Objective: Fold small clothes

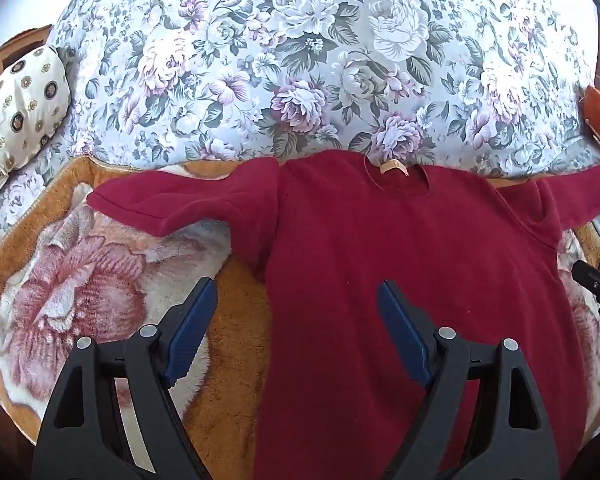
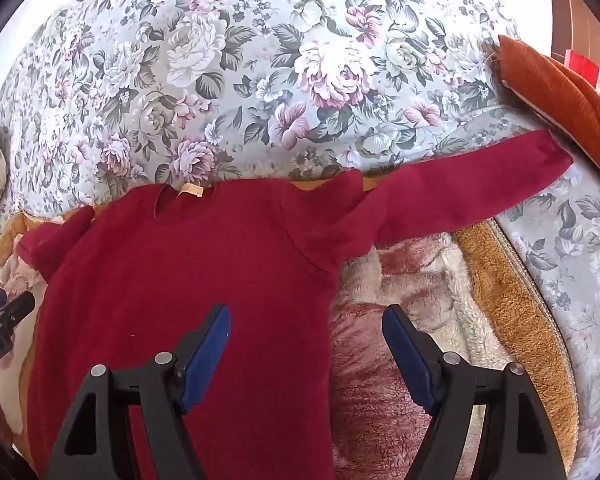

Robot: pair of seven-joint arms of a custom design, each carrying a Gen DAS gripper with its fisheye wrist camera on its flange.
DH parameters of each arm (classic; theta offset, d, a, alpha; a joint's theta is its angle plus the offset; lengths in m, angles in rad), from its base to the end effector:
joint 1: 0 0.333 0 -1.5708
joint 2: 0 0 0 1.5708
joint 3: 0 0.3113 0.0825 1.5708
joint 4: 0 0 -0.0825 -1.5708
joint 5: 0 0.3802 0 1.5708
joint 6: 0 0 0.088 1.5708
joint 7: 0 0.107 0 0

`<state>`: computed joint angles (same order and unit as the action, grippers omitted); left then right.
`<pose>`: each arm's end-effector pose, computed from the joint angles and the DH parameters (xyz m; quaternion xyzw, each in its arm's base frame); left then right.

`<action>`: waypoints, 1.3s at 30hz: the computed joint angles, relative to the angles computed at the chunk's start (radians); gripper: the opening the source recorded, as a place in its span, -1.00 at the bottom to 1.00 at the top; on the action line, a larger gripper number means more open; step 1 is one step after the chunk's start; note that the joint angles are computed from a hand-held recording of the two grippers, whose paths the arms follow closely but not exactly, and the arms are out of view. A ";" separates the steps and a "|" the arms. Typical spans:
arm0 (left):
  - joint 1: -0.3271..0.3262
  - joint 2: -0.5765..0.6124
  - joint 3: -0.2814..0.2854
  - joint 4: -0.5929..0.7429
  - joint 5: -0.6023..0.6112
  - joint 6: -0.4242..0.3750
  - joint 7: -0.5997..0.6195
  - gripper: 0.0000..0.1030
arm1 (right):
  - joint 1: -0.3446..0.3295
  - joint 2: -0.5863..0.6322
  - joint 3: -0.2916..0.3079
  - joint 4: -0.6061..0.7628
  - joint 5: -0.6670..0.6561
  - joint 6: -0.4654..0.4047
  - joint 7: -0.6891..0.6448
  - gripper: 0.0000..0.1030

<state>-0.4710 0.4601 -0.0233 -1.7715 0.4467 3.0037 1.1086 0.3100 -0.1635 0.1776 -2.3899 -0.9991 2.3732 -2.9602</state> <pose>0.5992 -0.3559 0.3866 -0.4934 0.7808 -0.3186 0.2129 0.4355 0.2212 0.3973 -0.4485 0.8118 -0.3299 0.1763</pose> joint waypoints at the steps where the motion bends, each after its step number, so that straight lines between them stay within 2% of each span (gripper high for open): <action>1: 0.000 0.002 -0.002 0.002 -0.001 -0.003 0.002 0.60 | 0.000 0.002 -0.001 0.001 -0.002 0.006 -0.001 0.49; 5: -0.005 0.008 -0.001 0.011 -0.003 -0.009 0.001 0.60 | 0.001 0.008 0.001 0.006 -0.018 0.010 0.000 0.49; 8: -0.032 0.007 0.033 0.009 0.023 0.003 -0.034 0.60 | 0.002 0.009 -0.001 0.006 -0.025 0.019 0.010 0.49; 11: -0.020 0.008 0.019 0.011 0.019 0.001 -0.032 0.60 | 0.006 0.023 0.000 0.016 -0.025 0.016 0.010 0.49; 22: -0.038 0.011 0.043 0.017 0.053 0.011 -0.064 0.60 | 0.013 0.034 -0.010 0.027 -0.021 0.027 -0.001 0.49; 39: -0.023 0.015 0.024 0.022 0.044 0.001 -0.054 0.60 | 0.026 0.061 -0.019 0.047 -0.020 0.031 -0.022 0.49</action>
<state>-0.4941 0.4753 0.0010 -1.7494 0.4907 3.0043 1.0546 0.3356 -0.1021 0.1587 -2.3429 -1.0188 2.4037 -2.9818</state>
